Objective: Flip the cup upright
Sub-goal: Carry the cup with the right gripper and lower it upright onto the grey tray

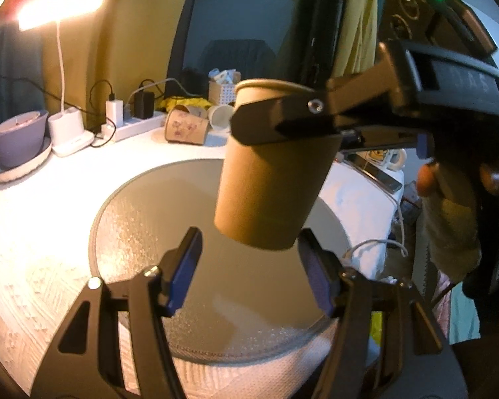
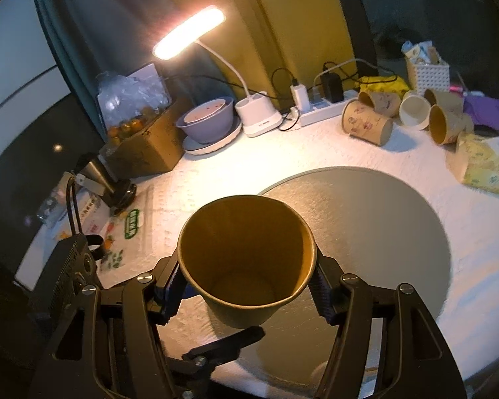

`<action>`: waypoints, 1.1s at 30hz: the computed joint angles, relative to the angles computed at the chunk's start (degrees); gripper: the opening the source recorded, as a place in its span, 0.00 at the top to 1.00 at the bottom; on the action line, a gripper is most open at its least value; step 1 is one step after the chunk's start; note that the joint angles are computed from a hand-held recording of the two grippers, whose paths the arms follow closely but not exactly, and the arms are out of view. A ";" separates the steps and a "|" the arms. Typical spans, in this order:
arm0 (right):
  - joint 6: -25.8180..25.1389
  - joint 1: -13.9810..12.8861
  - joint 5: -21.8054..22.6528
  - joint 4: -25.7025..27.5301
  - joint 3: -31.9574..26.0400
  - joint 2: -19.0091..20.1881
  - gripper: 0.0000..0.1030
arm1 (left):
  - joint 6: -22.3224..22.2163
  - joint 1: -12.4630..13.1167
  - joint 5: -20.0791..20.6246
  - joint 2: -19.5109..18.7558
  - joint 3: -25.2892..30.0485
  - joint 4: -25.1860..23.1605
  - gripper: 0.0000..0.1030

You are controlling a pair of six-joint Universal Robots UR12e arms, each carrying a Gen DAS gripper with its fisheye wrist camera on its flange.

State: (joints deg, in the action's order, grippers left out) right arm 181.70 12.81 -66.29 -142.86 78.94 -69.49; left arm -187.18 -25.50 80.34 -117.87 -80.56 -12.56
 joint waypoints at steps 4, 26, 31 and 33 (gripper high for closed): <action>-0.25 0.46 -3.73 -1.38 0.03 0.09 0.35 | -1.16 0.27 -0.48 -0.01 0.32 -2.02 0.40; -2.78 2.64 -17.21 -4.40 -2.52 3.44 0.36 | -10.36 3.04 0.74 -0.87 3.95 -11.73 0.39; -3.60 3.21 -20.79 -5.50 -3.21 4.59 0.36 | -11.03 3.46 1.41 -1.39 4.85 -12.49 0.39; -3.76 3.40 -22.07 -5.71 -3.43 5.05 0.36 | -11.21 3.61 1.64 -1.64 5.28 -12.91 0.39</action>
State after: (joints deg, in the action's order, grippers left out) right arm 177.94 16.21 -88.36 -148.57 75.51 -64.44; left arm -198.39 -21.88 81.98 -119.52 -75.28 -25.47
